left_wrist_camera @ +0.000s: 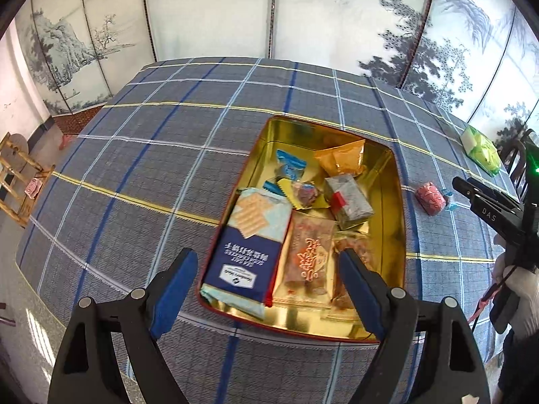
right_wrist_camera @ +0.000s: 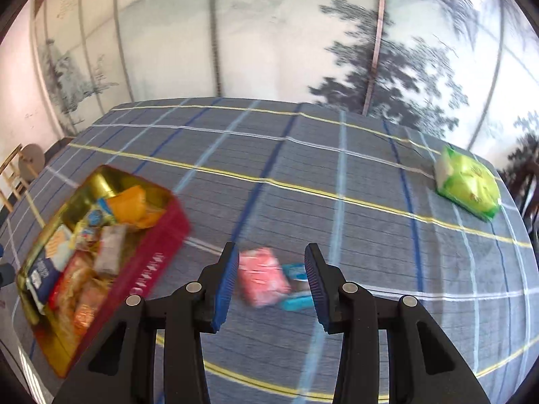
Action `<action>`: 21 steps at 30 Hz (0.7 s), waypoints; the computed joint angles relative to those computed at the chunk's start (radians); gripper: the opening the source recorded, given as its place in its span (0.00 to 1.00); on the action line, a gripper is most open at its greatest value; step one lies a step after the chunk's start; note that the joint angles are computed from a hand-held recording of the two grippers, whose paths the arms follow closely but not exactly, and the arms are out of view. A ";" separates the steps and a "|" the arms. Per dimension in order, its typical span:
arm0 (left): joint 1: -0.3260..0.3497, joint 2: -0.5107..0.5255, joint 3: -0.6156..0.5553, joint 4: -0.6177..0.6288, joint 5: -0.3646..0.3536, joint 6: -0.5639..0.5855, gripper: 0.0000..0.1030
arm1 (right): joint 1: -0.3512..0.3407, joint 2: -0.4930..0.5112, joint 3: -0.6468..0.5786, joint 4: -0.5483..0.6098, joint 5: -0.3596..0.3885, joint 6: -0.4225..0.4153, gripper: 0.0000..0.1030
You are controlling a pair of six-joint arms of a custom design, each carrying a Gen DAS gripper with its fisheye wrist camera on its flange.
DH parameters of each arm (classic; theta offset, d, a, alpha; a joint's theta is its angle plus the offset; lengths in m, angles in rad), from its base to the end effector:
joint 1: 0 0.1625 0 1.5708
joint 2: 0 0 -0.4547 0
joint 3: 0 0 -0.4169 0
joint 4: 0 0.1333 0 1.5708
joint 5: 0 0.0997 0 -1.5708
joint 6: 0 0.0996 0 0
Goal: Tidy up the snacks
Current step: 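Grasp the blue-wrapped candy with the right gripper while the left reaches toward the pink box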
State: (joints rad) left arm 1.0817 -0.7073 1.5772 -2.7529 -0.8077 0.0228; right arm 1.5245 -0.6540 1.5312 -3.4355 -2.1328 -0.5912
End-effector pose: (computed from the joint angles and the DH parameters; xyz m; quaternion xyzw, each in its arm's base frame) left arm -0.1652 -0.7407 0.1015 0.1761 0.9016 -0.2254 0.3245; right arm 0.0453 -0.7556 0.1553 0.1011 -0.8502 0.3559 0.3746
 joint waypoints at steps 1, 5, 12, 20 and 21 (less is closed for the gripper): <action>-0.001 0.005 -0.006 0.008 0.000 -0.002 0.80 | -0.008 -0.003 -0.003 0.005 -0.010 -0.002 0.41; -0.009 0.023 -0.024 0.022 0.001 -0.006 0.80 | -0.040 -0.022 -0.010 0.080 0.006 0.043 0.41; -0.020 0.048 -0.048 0.054 0.013 -0.015 0.81 | -0.073 -0.027 -0.016 0.160 0.087 0.081 0.41; -0.032 0.084 -0.091 0.088 0.013 -0.016 0.81 | -0.076 -0.015 -0.002 0.140 0.108 0.027 0.41; -0.035 0.090 -0.098 0.092 0.012 -0.013 0.81 | -0.075 -0.009 -0.010 0.154 0.100 0.026 0.40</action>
